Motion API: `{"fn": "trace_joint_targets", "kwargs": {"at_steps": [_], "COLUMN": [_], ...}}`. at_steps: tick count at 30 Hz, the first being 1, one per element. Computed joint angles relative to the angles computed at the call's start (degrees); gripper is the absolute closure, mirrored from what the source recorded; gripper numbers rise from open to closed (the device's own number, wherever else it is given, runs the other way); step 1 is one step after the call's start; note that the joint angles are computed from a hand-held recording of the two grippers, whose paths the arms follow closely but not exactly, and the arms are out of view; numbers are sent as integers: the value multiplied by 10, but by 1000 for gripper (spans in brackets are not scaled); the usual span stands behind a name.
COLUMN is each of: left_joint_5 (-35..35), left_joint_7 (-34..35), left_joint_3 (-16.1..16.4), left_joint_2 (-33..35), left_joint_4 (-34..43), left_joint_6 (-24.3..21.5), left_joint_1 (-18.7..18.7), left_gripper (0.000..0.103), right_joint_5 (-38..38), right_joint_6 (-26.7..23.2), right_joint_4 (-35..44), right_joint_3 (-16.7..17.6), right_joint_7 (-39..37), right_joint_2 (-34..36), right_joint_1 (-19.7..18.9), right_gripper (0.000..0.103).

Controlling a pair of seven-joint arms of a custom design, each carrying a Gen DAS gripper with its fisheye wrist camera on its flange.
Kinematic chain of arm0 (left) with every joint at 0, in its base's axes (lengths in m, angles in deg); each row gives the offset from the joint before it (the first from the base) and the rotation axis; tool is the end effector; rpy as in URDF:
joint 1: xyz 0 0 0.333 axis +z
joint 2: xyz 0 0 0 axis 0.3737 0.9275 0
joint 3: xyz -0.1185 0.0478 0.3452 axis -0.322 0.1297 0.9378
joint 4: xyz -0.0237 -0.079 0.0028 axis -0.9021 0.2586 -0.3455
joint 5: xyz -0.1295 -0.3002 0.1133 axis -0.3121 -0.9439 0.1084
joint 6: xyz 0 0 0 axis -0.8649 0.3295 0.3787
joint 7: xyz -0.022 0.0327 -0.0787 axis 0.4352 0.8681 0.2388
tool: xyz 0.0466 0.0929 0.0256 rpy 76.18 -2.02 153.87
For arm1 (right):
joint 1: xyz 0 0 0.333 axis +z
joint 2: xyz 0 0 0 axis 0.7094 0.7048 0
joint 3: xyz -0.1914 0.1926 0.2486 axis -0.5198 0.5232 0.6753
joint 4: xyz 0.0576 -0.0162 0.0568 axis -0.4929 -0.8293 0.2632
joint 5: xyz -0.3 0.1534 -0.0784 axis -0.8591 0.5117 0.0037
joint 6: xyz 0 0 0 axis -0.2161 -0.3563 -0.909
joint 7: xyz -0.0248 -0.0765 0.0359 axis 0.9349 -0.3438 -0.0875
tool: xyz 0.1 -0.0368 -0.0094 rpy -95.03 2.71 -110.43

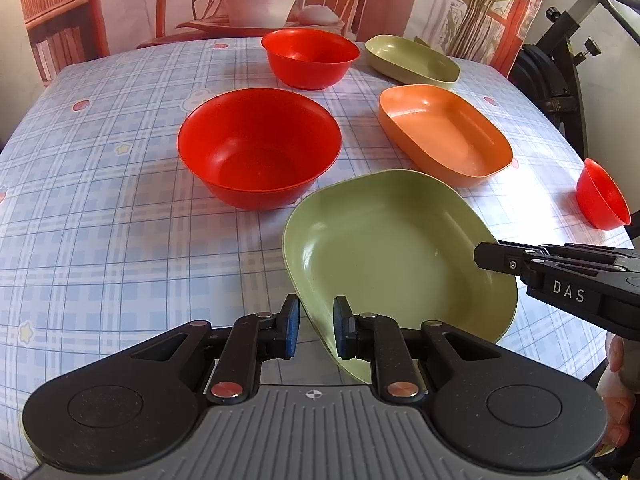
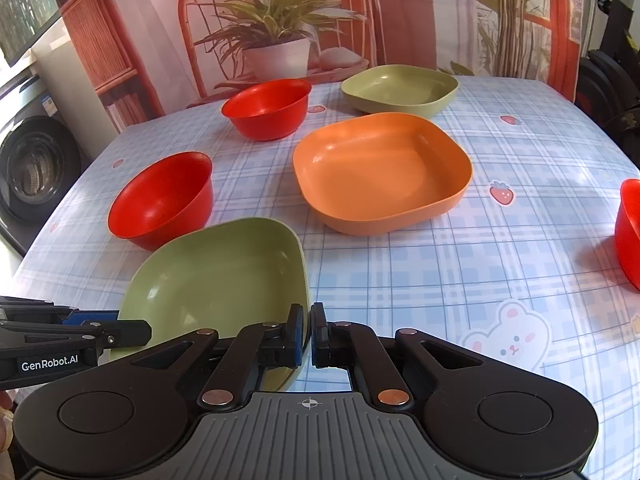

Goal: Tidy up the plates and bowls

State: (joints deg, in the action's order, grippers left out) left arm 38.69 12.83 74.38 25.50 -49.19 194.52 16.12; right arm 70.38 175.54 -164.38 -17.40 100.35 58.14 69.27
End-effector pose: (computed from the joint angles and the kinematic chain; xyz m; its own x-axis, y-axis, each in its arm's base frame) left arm 0.5091 -0.1370 0.4474 -0.1025 -0.9853 0.1367 -0.8480 0.0147 -0.5297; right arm 0.5183 0.2793 0.4808 0.0473 -0.9729 -0.2262 -0.8613 0.0750 -0.5026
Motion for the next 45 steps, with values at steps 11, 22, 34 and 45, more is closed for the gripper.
{"fn": "trace_joint_targets", "kwargs": {"at_steps": [11, 22, 34, 45], "left_joint_5": [-136, -30, -40, 81], "left_joint_7": [72, 32, 52, -35], "left_joint_3": [-32, -8, -2, 20], "left_joint_2": [6, -19, -37, -20], "left_joint_4": [-9, -5, 59, 136], "left_joint_6": [29, 42, 46, 82], "left_joint_1": [20, 10, -7, -29], "left_gripper": [94, 94, 92, 92], "right_joint_5": [27, 66, 39, -46], "right_joint_6": [-2, 25, 39, 64], "right_joint_4": [-10, -6, 51, 126], "right_joint_3": [8, 13, -8, -44], "right_joint_7": [-7, -44, -31, 7], "right_joint_2": [0, -14, -28, -10], "right_joint_1": [-5, -17, -33, -39], "right_gripper": [99, 100, 100, 100]}}
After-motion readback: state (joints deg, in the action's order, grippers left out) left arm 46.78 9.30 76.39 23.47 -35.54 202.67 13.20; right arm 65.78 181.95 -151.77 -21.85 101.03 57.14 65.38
